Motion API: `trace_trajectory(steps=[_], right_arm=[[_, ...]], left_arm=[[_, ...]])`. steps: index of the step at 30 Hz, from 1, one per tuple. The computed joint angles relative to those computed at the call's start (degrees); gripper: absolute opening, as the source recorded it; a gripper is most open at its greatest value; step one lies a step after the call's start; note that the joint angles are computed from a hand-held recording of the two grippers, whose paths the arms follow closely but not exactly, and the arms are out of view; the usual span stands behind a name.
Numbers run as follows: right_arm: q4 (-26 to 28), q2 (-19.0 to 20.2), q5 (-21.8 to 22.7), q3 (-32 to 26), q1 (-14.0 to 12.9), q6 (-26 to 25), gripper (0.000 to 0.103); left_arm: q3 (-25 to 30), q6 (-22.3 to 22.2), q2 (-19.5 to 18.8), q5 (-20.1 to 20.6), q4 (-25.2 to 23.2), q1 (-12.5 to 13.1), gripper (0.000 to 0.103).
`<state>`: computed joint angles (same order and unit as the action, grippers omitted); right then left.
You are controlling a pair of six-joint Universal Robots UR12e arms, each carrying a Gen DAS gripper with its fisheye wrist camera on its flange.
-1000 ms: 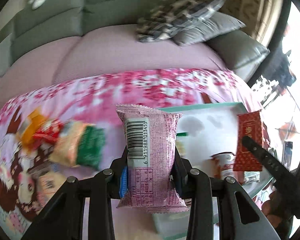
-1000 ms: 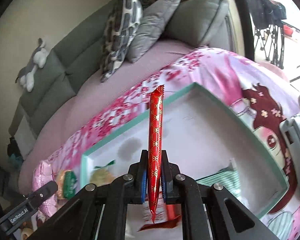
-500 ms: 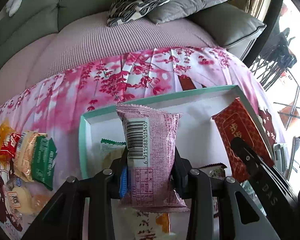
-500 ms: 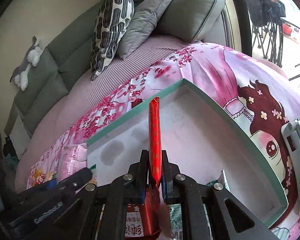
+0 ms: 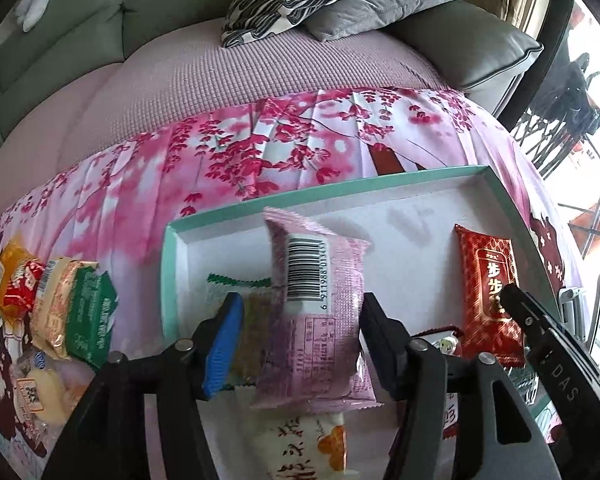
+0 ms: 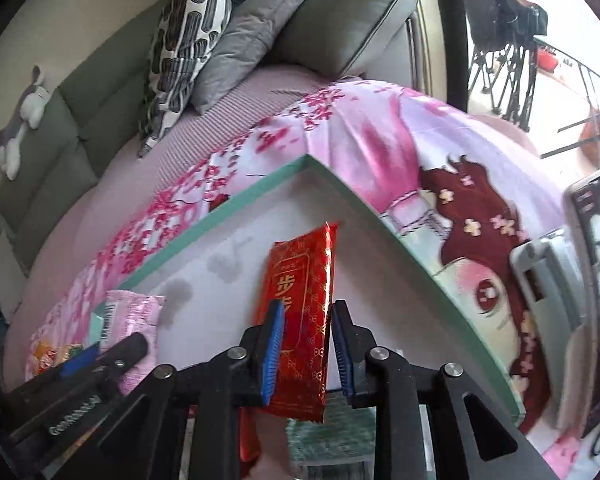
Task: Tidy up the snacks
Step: 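Carry both packs into the tray and open both tools, then move both open tools back over the snack pile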
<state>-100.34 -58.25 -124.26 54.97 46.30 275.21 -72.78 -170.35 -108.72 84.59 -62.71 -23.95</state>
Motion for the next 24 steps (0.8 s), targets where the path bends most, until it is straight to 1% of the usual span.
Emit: trace_trajectory(steps=[1,3,4,5,6,8,10,11,12,13,14,16,18,20,24], right_arm=[[0.3,0.0,0.0,-0.1,0.0,0.0,0.033],[0.7,0.0,0.1,-0.4,0.2,-0.4,0.042],[1.0,0.1,0.2,-0.9,0.3,-1.0,0.046],[1.3,0.3,0.2,-1.3,0.3,-1.3,0.054],[2.0,0.6,0.1,-2.0,0.5,-2.1,0.058],[2.2,1.2,0.5,-3.2,0.6,-3.4,0.060],[2.9,1.9,0.9,-4.4,0.7,-4.5,0.067],[3.5,2.2,1.2,-5.1,0.8,-4.9,0.071],[3.8,2.5,1.4,-5.5,0.8,-5.2,0.075],[4.0,2.8,1.8,-5.9,0.8,-5.7,0.076],[4.1,2.9,2.0,-6.1,0.8,-5.9,0.077],[4.9,3.3,2.5,-6.8,0.8,-6.0,0.084],[4.9,3.4,2.3,-6.9,0.8,-5.9,0.097],[5.0,3.5,2.2,-7.0,0.9,-5.7,0.102],[6.2,3.5,2.1,-7.2,0.8,-4.4,0.103]], left_arm=[[-0.2,-0.2,0.2,0.2,0.1,0.1,0.065],[-0.5,-0.8,0.7,0.3,0.2,0.5,0.067],[-0.7,-1.2,0.9,0.6,0.3,0.6,0.071],[-0.9,-1.5,1.1,1.2,0.4,0.7,0.075],[-1.3,-2.1,1.5,2.0,0.8,0.9,0.078],[-2.0,-2.8,2.1,2.6,1.3,1.3,0.079],[-2.9,-3.8,2.7,3.3,1.8,1.8,0.079],[-3.3,-4.3,3.0,3.4,2.2,2.1,0.079],[-3.6,-4.8,3.3,3.2,2.5,2.4,0.082],[-3.8,-5.1,3.5,3.0,2.6,2.6,0.088],[-4.1,-5.7,3.6,2.8,2.9,2.9,0.091],[-4.5,-6.7,3.9,2.7,3.5,3.2,0.093],[-4.8,-7.9,3.9,3.3,4.1,3.4,0.093],[-4.7,-8.8,3.6,3.9,4.2,3.4,0.093],[-4.9,-10.5,3.4,4.7,4.5,3.4,0.095]])
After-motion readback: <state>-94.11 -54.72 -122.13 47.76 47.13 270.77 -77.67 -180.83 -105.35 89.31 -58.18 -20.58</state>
